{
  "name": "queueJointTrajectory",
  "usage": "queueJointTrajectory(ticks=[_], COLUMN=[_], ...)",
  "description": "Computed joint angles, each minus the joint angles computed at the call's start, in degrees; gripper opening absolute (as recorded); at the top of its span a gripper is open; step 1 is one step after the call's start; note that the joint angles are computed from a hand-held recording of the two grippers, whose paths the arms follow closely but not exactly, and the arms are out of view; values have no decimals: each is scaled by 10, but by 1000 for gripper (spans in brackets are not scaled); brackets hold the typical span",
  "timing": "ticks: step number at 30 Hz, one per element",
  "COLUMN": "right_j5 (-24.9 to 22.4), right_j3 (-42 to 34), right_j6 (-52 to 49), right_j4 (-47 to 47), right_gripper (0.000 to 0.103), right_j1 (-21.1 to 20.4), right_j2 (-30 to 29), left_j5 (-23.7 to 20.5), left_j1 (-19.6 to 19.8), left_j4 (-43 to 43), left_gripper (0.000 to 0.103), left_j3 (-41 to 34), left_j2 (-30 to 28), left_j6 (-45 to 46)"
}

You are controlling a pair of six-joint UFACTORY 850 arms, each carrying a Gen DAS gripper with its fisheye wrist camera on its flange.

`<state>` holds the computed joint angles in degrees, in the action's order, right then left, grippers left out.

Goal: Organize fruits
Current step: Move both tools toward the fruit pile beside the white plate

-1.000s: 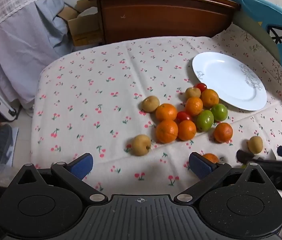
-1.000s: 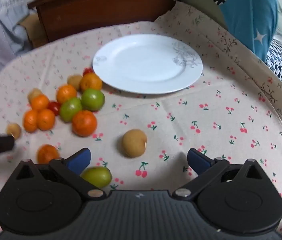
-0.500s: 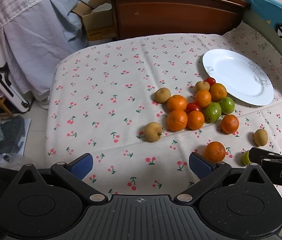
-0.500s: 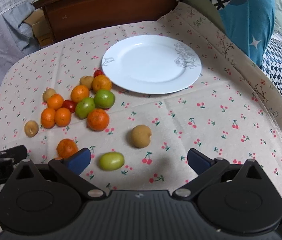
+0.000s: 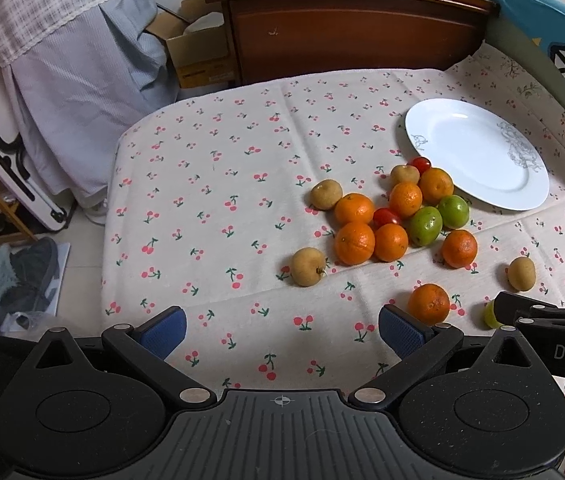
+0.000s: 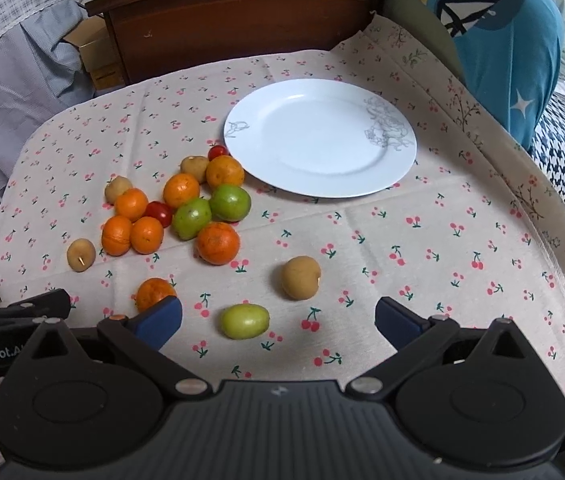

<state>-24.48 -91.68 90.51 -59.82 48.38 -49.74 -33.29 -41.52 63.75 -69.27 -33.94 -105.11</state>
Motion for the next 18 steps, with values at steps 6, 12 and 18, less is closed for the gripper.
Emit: queueJointTrajectory(ticks=[6, 12, 18], right_j5=[-12, -13, -18], right_j3=[-3, -3, -3], right_j6=[8, 14, 28], right_j4=[-13, -22, -36], right_gripper=[102, 102, 102], right_j1=[4, 4, 7], right_j2=[-2, -2, -2], left_j5=[-6, -8, -9], left_j1=[-1, -1, 0], left_j4=[-8, -6, -3], left_gripper=[103, 103, 103], left_j3=[-5, -4, -1], left_j2=[-3, -3, -1], left_j6=[10, 8, 3])
